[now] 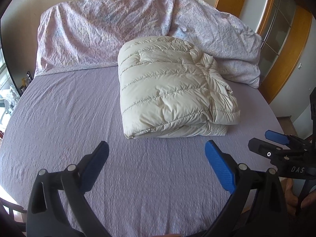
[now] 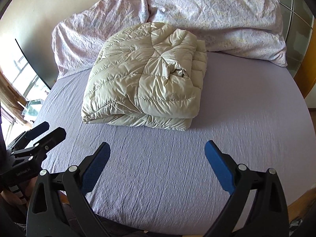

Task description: Fold large clothes

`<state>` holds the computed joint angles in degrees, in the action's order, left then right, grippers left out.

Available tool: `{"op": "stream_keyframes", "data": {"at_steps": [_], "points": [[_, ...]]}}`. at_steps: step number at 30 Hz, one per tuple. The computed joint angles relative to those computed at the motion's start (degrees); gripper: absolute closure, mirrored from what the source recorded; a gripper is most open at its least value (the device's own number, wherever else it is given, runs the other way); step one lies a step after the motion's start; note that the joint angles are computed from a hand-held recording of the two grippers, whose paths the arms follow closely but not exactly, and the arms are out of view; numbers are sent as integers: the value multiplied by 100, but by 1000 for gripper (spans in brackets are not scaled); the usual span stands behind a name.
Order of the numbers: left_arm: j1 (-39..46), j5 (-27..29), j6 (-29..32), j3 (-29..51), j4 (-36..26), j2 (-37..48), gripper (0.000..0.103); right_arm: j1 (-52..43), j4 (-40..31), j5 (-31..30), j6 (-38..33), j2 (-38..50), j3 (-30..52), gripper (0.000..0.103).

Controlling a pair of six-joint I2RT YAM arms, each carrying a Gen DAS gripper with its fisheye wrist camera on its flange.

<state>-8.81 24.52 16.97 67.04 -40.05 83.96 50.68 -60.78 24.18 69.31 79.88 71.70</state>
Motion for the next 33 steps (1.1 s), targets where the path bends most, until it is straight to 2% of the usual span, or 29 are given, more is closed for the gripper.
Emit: {"op": "stream_keyframes", "data": {"at_steps": [33], "points": [[-12, 80, -35, -80, 7, 7, 5, -20, 98, -26, 35, -6, -14, 5]]}}
